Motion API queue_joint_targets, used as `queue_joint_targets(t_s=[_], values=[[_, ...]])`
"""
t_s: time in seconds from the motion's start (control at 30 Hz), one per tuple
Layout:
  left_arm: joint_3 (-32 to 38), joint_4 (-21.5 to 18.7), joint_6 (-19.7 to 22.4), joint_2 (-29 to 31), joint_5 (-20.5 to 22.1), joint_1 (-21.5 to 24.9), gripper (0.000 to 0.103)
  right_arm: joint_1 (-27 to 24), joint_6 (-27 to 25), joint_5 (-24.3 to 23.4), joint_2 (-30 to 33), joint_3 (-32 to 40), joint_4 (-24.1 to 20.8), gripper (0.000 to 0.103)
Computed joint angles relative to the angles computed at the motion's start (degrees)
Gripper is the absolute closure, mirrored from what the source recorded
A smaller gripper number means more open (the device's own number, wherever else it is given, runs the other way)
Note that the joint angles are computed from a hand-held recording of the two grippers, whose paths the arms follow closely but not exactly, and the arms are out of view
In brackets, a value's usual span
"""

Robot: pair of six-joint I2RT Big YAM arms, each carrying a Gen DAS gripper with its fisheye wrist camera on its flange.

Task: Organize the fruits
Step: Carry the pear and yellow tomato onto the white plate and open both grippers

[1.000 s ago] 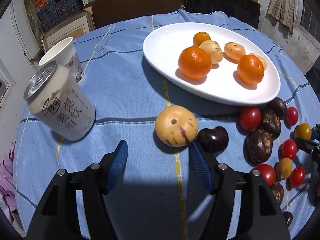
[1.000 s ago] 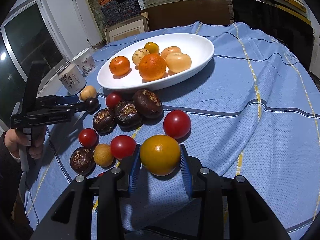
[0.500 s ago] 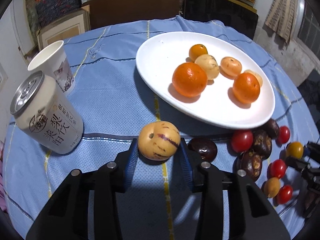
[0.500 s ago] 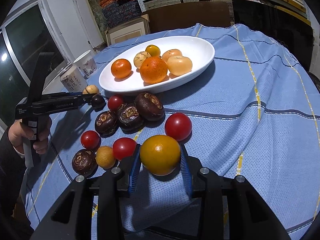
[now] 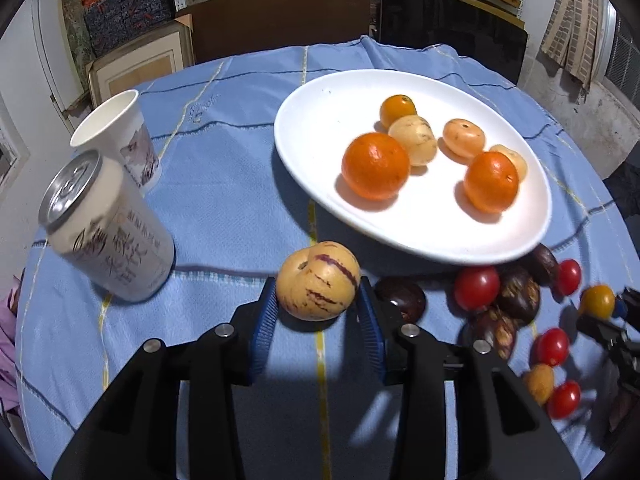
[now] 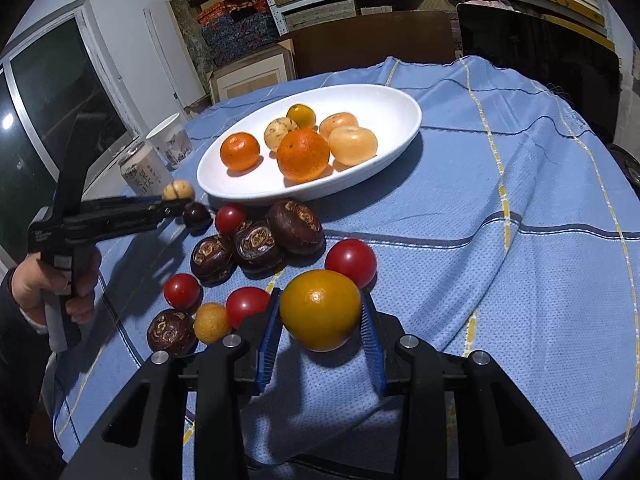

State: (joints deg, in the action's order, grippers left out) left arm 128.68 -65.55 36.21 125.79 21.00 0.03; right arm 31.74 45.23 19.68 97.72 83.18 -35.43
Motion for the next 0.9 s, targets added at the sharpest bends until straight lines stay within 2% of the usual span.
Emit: queue_joint_targets(t_s=[0.07, 0.2, 0.3, 0.43, 0.53, 0.73, 0.8, 0.9], values=[[-1.94, 0.68, 0.54, -1.28, 0.31, 0.59, 0.064, 0.00, 0.47, 0.86, -0.54, -0.59, 0.77, 0.065], [-3.03, -0.53, 0.35, -2.09, 0.62, 2.04, 0.064, -0.14, 1.07, 1.76, -0.91, -0.96, 1.04, 0.065], [-4.65, -0.89, 0.73, -3.85, 2.30, 3.16, 0.064, -0.14, 1.12, 1.77, -0.78, -0.68, 1.10, 0.065], [-8.17, 1.07, 2.59, -7.63, 4.79, 4.10, 0.064, 0.16, 1.09, 2.13, -0.24, 0.87, -0.23, 0.065], [-8.10, 1.45, 1.90, -8.94, 7.00, 4.03, 0.064, 0.16, 0.16, 1.10, 0.22, 3.06, -1.44, 0.065], [-2.19, -1.55, 1.89, -6.90, 8.04, 1.51, 0.064, -0.98, -7.26, 3.04, 2.16, 11.85, -5.92, 0.065], [1.72, -3.60, 1.67, -4.76, 7.89, 0.42, 0.064, -2.01, -9.32, 3.06, 3.80, 15.27, -7.17, 0.065], [12.35, -8.14, 0.06, 1.41, 7.21, -1.51, 0.064, -4.09, -11.01, 2.26, 7.00, 20.18, -8.52, 0.065]])
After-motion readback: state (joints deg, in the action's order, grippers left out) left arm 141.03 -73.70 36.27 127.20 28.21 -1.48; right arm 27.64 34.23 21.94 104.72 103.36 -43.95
